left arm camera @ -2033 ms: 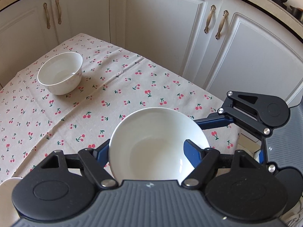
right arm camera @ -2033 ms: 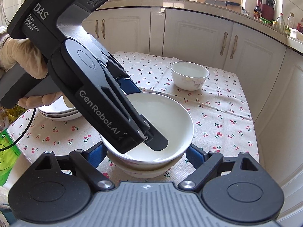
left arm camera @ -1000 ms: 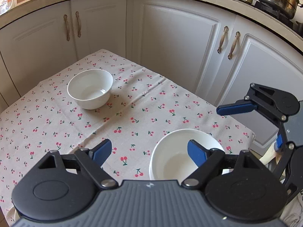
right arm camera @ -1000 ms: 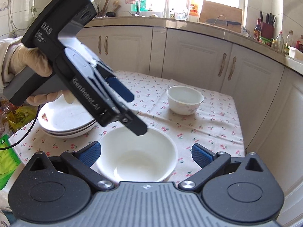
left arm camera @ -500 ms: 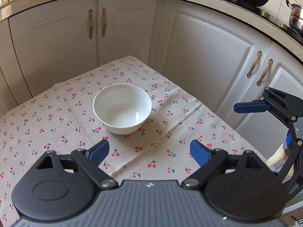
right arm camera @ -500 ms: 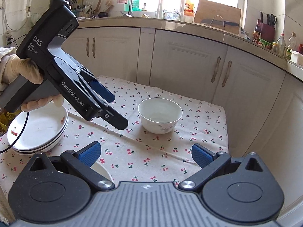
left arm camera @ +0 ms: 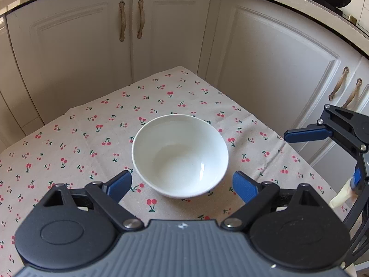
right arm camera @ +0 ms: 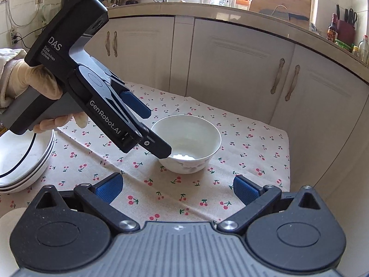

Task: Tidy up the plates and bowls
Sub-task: 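Grasp the rim of the nested bowls with the left gripper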

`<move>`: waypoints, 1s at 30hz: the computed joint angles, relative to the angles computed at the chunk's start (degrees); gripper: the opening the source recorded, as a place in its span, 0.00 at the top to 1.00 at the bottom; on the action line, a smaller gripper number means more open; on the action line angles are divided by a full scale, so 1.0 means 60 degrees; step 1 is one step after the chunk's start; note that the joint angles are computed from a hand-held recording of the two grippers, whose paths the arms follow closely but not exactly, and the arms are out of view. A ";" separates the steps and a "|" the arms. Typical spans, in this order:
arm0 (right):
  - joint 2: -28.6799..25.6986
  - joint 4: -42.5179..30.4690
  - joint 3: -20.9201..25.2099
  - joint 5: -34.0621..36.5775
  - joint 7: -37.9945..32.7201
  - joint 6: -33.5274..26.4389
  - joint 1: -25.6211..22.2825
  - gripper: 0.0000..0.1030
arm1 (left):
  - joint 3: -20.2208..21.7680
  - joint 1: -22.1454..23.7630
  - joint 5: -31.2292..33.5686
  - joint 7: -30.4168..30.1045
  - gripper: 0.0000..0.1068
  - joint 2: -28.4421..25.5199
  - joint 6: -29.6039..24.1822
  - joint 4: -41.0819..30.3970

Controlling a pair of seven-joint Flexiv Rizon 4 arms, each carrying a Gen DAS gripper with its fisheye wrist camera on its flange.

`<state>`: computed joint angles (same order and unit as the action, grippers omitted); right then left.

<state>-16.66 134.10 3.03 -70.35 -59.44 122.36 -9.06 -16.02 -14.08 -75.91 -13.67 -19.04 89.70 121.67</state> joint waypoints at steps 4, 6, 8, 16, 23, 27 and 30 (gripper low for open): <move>-0.0430 -0.0448 -0.0013 -0.0024 0.0026 -0.0057 0.0111 0.00 | -0.0113 0.0196 0.0118 -0.0074 0.12 -0.0361 0.0070 -0.0310; -0.0701 -0.0746 0.0017 -0.0263 0.0248 -0.0013 0.0051 0.00 | -0.0113 0.0298 0.0439 -0.0321 0.12 -0.0529 0.0045 -0.0446; -0.0960 -0.1096 0.0006 -0.0714 0.0716 0.0001 -0.0016 0.00 | -0.0179 0.0472 0.0786 -0.0568 0.12 -0.0656 -0.0057 -0.0548; -0.1555 -0.1515 0.0300 0.0031 0.0024 -0.0348 0.0250 0.03 | -0.0544 0.1077 0.2177 -0.1469 0.15 -0.0920 -0.0195 -0.0614; -0.1796 -0.1656 0.0570 0.0368 -0.0109 -0.0524 0.0216 0.10 | -0.1093 0.1802 0.3046 -0.2103 0.22 -0.1004 -0.0430 -0.0652; -0.1804 -0.1615 0.0651 0.0760 -0.0432 -0.0678 0.0313 0.14 | -0.1168 0.1995 0.3705 -0.2568 0.22 -0.1061 -0.0470 -0.0693; -0.1844 -0.1617 0.0822 0.0814 -0.0483 -0.0697 0.0185 0.14 | -0.1351 0.2223 0.4031 -0.2791 0.24 -0.1090 -0.0518 -0.0690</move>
